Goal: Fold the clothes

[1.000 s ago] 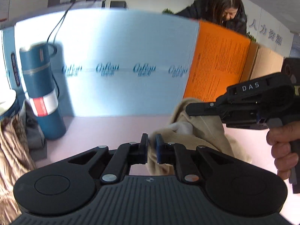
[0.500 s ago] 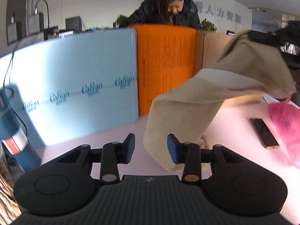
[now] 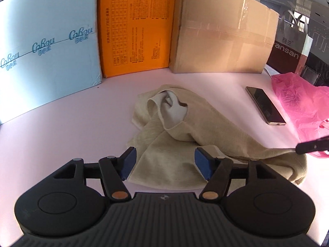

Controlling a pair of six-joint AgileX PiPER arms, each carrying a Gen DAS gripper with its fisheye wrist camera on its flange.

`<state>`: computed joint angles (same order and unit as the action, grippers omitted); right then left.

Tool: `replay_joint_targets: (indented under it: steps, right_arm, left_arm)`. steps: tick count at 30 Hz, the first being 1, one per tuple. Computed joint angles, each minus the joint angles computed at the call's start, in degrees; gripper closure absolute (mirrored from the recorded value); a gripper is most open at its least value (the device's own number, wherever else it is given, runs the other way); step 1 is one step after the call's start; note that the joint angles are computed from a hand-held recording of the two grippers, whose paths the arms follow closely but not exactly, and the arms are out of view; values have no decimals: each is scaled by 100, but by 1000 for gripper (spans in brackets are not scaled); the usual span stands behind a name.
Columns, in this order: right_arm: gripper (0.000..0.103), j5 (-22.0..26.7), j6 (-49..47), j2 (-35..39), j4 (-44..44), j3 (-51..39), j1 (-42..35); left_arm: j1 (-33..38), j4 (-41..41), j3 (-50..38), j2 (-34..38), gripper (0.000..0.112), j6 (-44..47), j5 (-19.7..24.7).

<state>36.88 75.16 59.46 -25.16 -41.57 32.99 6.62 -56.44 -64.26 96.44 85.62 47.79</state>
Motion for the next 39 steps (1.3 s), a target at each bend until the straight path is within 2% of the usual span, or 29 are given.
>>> replay_joint_targets:
  steps: [2, 3, 5, 6, 7, 8, 9, 12, 14, 17, 22, 24, 25, 26, 29, 34, 35, 36, 37, 39]
  right_arm:
    - [92, 167, 20, 130, -533, -144, 186]
    - [90, 109, -128, 205, -617, -195, 171]
    - [71, -109, -643, 462, -539, -362, 46]
    - [68, -232, -1057, 657, -379, -491, -62]
    - [68, -337, -1477, 851, -210, -629, -160]
    - [68, -390, -1772, 1101, -176, -793, -203]
    - [68, -434, -1977, 1344, -183, -951, -237]
    - [68, -566, -2518, 2017, -130, -1481, -322]
    - [67, -608, -2992, 2509, -11, -1939, -345]
    - [64, -608, -3758, 3292, 244, -2705, -392]
    - [59, -320, -4973, 4363, 855, -3849, -413]
    - [60, -326, -5049, 4523, 710, -3993, -363]
    - [76, -341, -4994, 4529, 644, -4004, -369]
    - [97, -355, -4909, 4503, 596, -3992, -394]
    - [98, -535, -4620, 4202, 494, -3770, -581]
    - [97, -463, -3725, 3486, -538, -3198, -947]
    - [97, -399, -3617, 3348, -659, -3071, -1064]
    - [97, -327, -3543, 3225, -744, -2942, -1184]
    - [97, -259, -3463, 3120, -784, -2826, -1304]
    - [97, -138, -3158, 2935, -797, -2653, -1563]
  left_arm:
    - [-334, 147, 237, -126, 42, 249, -274]
    - [-557, 286, 316, -125, 41, 351, -547]
    - [-923, 412, 542, -168, 40, 540, -1181]
    - [-1037, 466, 616, -159, 40, 550, -1407]
    - [-1067, 557, 623, -130, 41, 457, -1434]
    - [-1085, 655, 618, -98, 50, 349, -1431]
    - [-1030, 721, 580, -48, 73, 268, -1281]
    - [-805, 655, 602, -62, 93, 279, -961]
    - [-711, 665, 651, -101, 98, 291, -885]
    - [-534, 660, 727, -142, 98, 285, -780]
    - [-198, 633, 750, -158, 100, 232, -612]
    - [-63, 669, 668, -142, 107, 186, -521]
    - [4, 679, 582, -96, 107, 119, -457]
    - [76, 705, 488, -45, 108, 7, -379]
    - [283, 754, 259, 41, 108, -151, -146]
    - [709, 296, 127, -28, 108, 411, 429]
    - [767, 173, 104, -26, 103, 552, 549]
    - [757, 152, 66, -29, 89, 613, 612]
    - [685, 104, 60, -40, 81, 668, 569]
    - [522, -21, 69, -71, 40, 755, 429]
